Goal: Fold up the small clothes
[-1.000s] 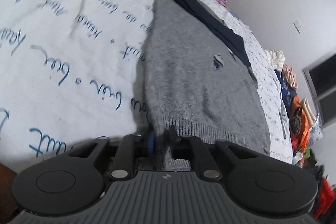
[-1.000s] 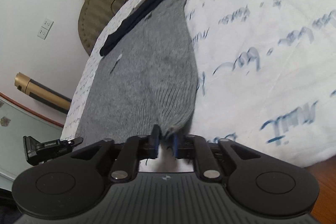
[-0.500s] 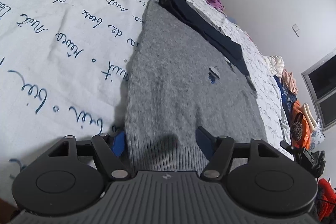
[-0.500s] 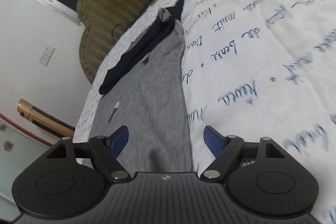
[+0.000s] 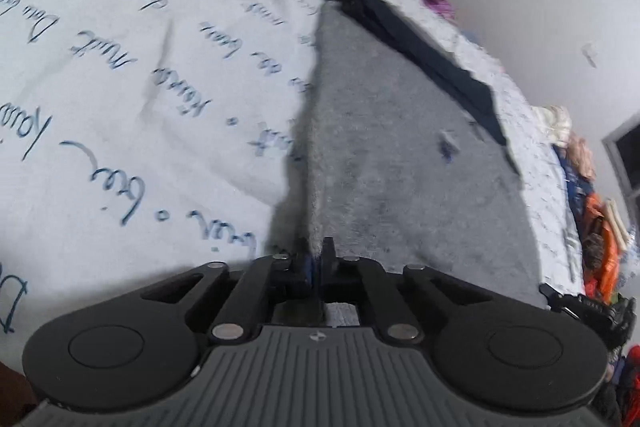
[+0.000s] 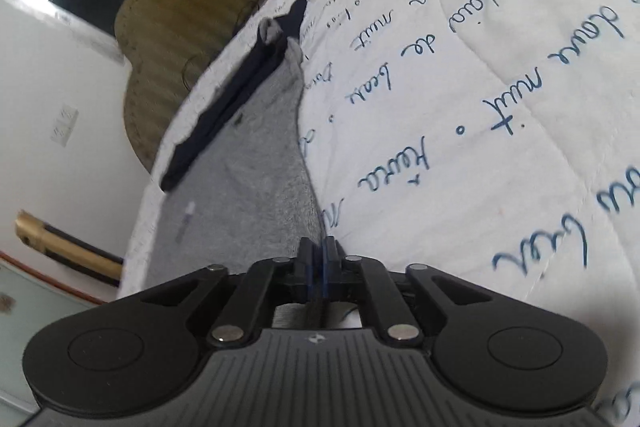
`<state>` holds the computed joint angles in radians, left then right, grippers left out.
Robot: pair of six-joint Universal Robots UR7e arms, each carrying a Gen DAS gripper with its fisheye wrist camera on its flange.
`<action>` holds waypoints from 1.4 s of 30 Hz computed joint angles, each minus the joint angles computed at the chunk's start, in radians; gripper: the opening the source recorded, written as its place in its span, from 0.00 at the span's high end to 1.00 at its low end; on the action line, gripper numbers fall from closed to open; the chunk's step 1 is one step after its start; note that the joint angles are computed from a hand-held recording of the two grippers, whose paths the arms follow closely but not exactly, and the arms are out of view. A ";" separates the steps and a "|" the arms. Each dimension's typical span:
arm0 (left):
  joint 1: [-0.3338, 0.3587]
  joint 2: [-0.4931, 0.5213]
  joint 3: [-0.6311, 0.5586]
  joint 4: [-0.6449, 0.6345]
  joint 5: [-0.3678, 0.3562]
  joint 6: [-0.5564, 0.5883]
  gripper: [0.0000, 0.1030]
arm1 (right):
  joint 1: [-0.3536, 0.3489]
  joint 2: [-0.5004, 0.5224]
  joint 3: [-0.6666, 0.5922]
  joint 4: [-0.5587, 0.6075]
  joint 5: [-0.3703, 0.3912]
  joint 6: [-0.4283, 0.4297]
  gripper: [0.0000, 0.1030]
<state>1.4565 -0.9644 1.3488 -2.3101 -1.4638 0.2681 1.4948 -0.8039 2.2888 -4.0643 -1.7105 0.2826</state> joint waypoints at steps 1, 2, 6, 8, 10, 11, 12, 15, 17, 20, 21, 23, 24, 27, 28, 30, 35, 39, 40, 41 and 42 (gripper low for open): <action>0.001 -0.005 0.004 0.002 -0.008 -0.001 0.84 | -0.003 -0.004 0.011 -0.008 0.019 0.007 0.66; 0.004 -0.010 0.006 0.012 -0.016 0.003 0.70 | -0.009 -0.008 0.029 -0.023 0.044 0.009 0.55; 0.026 -0.030 0.032 0.026 -0.113 -0.011 0.39 | -0.020 -0.016 0.087 -0.038 0.144 -0.004 0.35; 0.035 -0.036 0.047 0.026 -0.156 -0.026 0.35 | -0.039 0.002 0.106 -0.055 0.205 0.018 0.36; 0.044 -0.036 0.057 0.031 -0.195 -0.053 0.35 | -0.053 0.028 0.112 -0.073 0.278 0.033 0.36; 0.045 -0.038 0.067 0.028 -0.209 -0.050 0.34 | -0.052 0.043 0.107 -0.078 0.303 0.034 0.36; 0.047 -0.039 0.075 0.022 -0.220 -0.039 0.34 | -0.053 0.055 0.101 -0.078 0.328 0.038 0.36; 0.047 -0.034 0.066 0.042 -0.225 -0.050 0.56 | -0.036 0.078 0.071 -0.066 0.318 0.057 0.64; 0.048 -0.010 0.016 0.134 -0.196 -0.084 0.97 | -0.053 0.090 0.064 -0.066 0.330 0.087 0.92; 0.056 -0.014 0.017 0.137 -0.192 -0.088 0.96 | -0.056 0.107 0.069 -0.097 0.311 0.079 0.95; 0.055 -0.017 0.019 0.134 -0.193 -0.087 0.96 | -0.053 0.109 0.072 -0.110 0.305 0.078 0.96; 0.054 -0.018 0.014 0.143 -0.193 -0.077 0.96 | -0.044 0.098 0.081 -0.112 0.287 0.059 0.96; 0.053 -0.015 0.008 0.150 -0.188 -0.076 0.96 | -0.040 0.089 0.084 -0.097 0.280 0.045 0.95; 0.048 -0.003 -0.014 0.175 -0.175 -0.072 0.96 | -0.035 0.037 0.105 -0.023 0.256 0.042 0.92; 0.046 0.000 -0.018 0.178 -0.173 -0.070 0.96 | -0.029 0.019 0.114 -0.008 0.235 0.043 0.91; 0.045 0.009 -0.033 0.189 -0.172 -0.068 0.89 | -0.030 -0.006 0.146 -0.037 0.204 0.047 0.85; 0.042 0.020 -0.040 0.198 -0.175 -0.070 0.89 | -0.088 -0.009 0.157 -0.086 0.267 0.070 0.53; 0.039 0.022 -0.041 0.196 -0.172 -0.076 0.89 | -0.085 -0.007 0.099 -0.005 0.302 0.048 0.54; 0.039 0.022 -0.040 0.195 -0.172 -0.078 0.89 | -0.079 -0.008 0.085 0.020 0.302 0.043 0.55; 0.038 0.021 -0.039 0.194 -0.170 -0.079 0.89 | -0.075 -0.013 0.079 0.039 0.303 0.042 0.63; 0.036 0.021 -0.038 0.193 -0.171 -0.080 0.89 | -0.068 -0.020 0.074 0.067 0.294 0.038 0.69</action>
<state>1.4930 -0.9433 1.3105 -2.1171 -1.6344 0.1883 1.4267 -0.8244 2.3623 -3.9974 -1.4162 0.3204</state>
